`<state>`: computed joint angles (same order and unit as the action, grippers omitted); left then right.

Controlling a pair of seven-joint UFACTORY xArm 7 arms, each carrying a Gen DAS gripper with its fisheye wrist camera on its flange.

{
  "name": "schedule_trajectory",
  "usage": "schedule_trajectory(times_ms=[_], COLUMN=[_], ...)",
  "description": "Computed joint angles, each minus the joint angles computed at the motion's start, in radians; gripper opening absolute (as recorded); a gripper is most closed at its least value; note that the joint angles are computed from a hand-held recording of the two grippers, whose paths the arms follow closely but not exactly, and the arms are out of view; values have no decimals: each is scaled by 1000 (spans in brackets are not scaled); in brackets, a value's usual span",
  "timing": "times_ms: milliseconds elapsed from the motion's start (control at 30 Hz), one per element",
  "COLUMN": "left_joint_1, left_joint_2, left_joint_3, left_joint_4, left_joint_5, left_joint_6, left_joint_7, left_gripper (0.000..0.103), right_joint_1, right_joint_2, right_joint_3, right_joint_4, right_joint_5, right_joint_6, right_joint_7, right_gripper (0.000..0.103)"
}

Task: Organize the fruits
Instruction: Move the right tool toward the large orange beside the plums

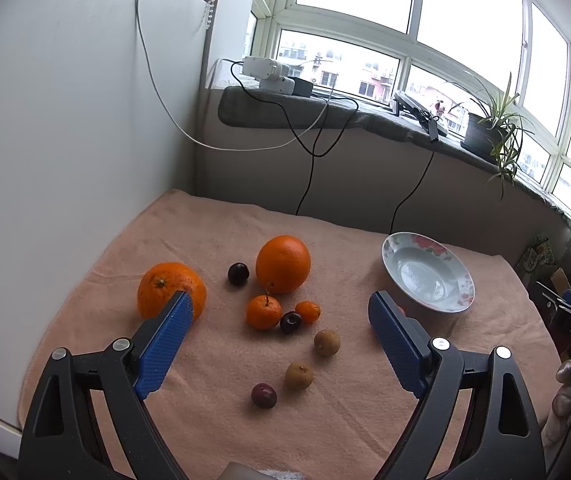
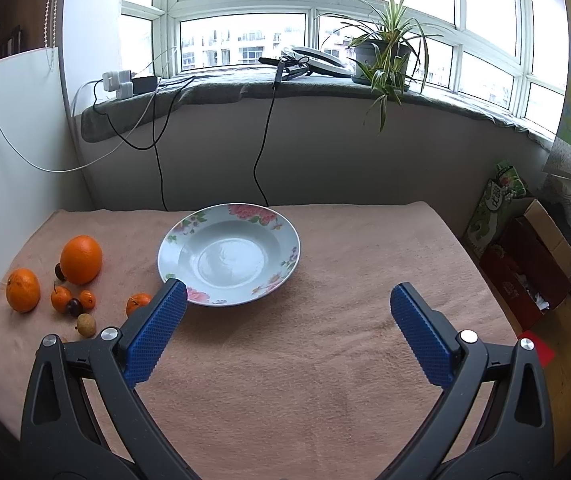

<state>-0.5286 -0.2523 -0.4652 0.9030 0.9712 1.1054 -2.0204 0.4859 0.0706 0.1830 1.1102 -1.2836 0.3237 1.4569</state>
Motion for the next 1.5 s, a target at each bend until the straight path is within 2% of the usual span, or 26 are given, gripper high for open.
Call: schedule_trajectory(times_ms=[267,533,667,767,833,933,1033,1100,1133,1233,1333,1400,1500], left_joint_1=[18,51,71,82,88,101,124,146,157,186,204,213,216], left_joint_2=[-13,-14,-17,-11,-8,-7,-18,-21,-18,-2,18,30,57], left_joint_3=[19,41,53,54,59,73,93,103,105,116,128,138,145], left_joint_4=[-36,-62,-76,-79,-85,-99,-123,-138,-139,-142,-138,-136,-115], left_joint_5=[0,-3,-13,-20,-22,-16,5,22,31,48,57,69,64], left_joint_6=[-73,-135,-166,-168,-184,-224,-306,-366,-386,-439,-483,-525,-534], left_joint_7=[-10,-4,4,9,12,15,2,-8,-9,-4,12,25,72], left_gripper=[90,90,90,90,90,90,90,90,90,89,88,83,81], right_joint_1=[19,63,93,85,42,6,-85,-136,-140,-125,-72,-59,-28], right_joint_2=[44,130,186,243,287,350,438,502,535,615,679,721,779], right_joint_3=[-9,-43,-62,-51,9,80,241,342,368,407,391,402,405], right_joint_4=[44,138,196,243,272,324,389,434,470,574,700,770,871], right_joint_5=[2,-51,-32,105,268,413,589,681,715,793,845,889,945], right_joint_6=[-16,-91,-122,-183,-196,-191,-158,-131,-100,-21,86,133,187], right_joint_7=[-29,-36,-82,-224,-396,-573,-830,-962,-1004,-1096,-1151,-1207,-1276], right_gripper=[103,103,103,103,103,103,103,103,103,103,103,103,103])
